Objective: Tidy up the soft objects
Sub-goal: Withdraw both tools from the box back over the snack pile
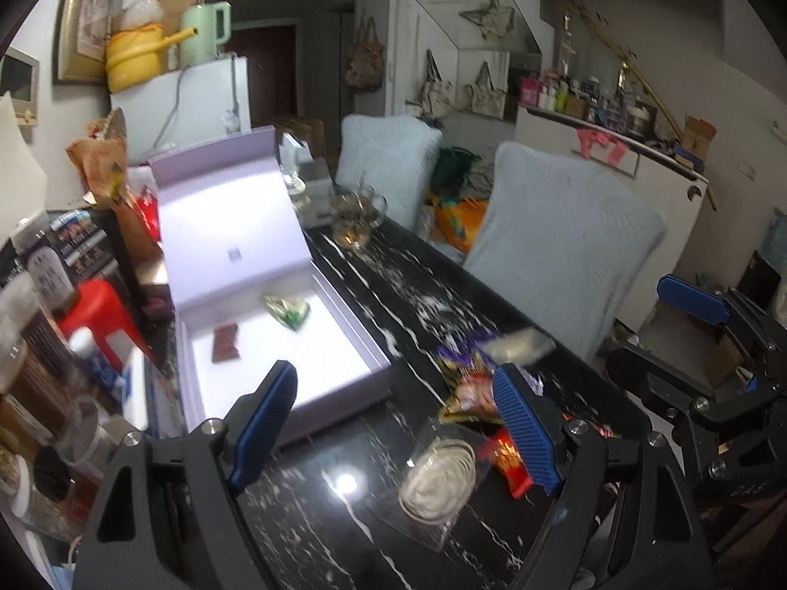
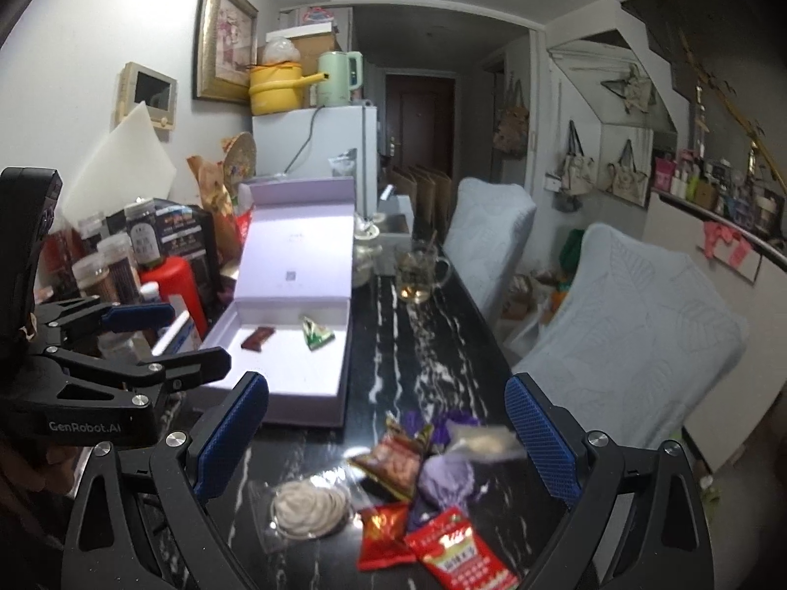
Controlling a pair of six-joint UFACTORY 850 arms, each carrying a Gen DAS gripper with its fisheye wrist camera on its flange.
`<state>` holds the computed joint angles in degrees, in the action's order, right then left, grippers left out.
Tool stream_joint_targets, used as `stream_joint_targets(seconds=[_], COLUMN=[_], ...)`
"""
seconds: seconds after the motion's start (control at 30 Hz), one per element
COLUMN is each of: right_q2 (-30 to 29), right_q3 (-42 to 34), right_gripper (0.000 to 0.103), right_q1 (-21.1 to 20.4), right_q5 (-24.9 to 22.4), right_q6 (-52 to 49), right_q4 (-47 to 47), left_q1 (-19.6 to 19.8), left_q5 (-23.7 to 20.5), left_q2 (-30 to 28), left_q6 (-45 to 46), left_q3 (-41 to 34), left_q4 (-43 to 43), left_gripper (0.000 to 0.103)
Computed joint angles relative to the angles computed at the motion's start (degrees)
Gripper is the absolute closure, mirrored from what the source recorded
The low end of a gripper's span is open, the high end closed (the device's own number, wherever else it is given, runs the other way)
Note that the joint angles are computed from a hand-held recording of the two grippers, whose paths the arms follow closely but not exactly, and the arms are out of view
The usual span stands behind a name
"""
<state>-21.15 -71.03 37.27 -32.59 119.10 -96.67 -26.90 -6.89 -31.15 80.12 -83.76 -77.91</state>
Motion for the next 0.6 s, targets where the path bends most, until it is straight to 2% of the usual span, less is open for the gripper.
stream_joint_targets(seconds=[0.1, 0.27, 0.6], right_q2=[0.27, 0.47, 0.83], right_q3=[1.61, 4.51, 10.17], right_gripper=[0.005, 0.005, 0.005], right_q1=[-0.07, -0.14, -0.95], right_q5=[0.8, 1.99, 4.84], right_q6=[2.22, 7.59, 18.81], right_q4=[-0.44, -1.92, -6.59], left_q1=[-0.53, -0.65, -0.58], left_q5=[-0.27, -2.94, -8.38], left_q2=[-0.41, -1.95, -5.32], left_q6=[-0.26, -7.59, -7.66], left_q3=[0.65, 0.2, -0.14], left_q4=[1.54, 9.88, 10.57], left_gripper=[0.021, 0.021, 0.021])
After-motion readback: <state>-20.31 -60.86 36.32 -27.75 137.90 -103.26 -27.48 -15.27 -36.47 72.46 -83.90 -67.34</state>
